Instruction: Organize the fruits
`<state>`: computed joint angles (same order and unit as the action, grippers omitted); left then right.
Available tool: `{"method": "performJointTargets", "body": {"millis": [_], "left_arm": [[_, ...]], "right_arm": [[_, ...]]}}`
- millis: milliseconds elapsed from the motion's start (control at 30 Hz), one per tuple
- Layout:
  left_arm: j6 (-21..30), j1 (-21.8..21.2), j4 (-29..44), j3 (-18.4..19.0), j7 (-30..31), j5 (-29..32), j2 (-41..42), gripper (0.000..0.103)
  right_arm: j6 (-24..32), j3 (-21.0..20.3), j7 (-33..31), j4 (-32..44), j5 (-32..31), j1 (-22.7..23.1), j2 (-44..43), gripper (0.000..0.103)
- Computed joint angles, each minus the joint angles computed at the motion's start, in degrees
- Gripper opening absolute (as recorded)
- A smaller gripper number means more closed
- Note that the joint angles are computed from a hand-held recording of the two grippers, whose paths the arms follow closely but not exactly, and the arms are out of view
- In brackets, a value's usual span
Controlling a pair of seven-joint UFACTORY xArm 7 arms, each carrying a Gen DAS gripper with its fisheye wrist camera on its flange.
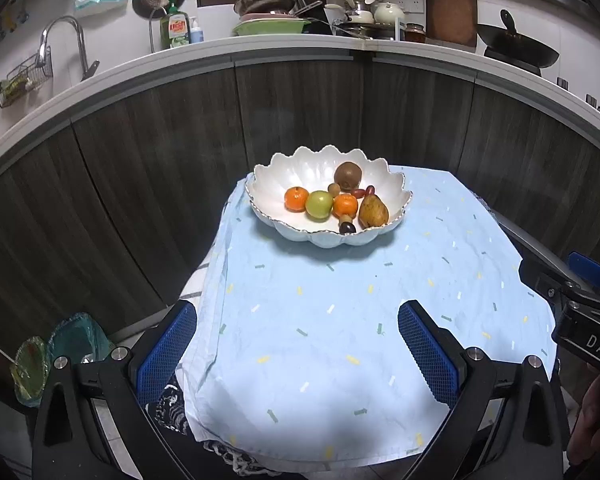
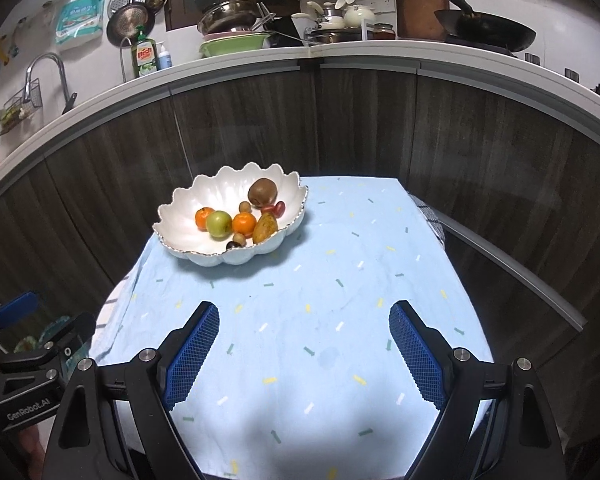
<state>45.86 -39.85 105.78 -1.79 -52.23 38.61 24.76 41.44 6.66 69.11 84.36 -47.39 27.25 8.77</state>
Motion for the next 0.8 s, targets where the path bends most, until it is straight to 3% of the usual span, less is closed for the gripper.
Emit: {"method": "performJointTargets", "body": {"millis": [800], "left_arm": [[-0.32, 0.12, -0.79, -0.25, -0.76, 0.19, -0.53, 0.103]], "right_arm": [[-0.06, 0.56, 0.20, -1.51, -0.08, -0.66, -1.47, 0.088]]}}
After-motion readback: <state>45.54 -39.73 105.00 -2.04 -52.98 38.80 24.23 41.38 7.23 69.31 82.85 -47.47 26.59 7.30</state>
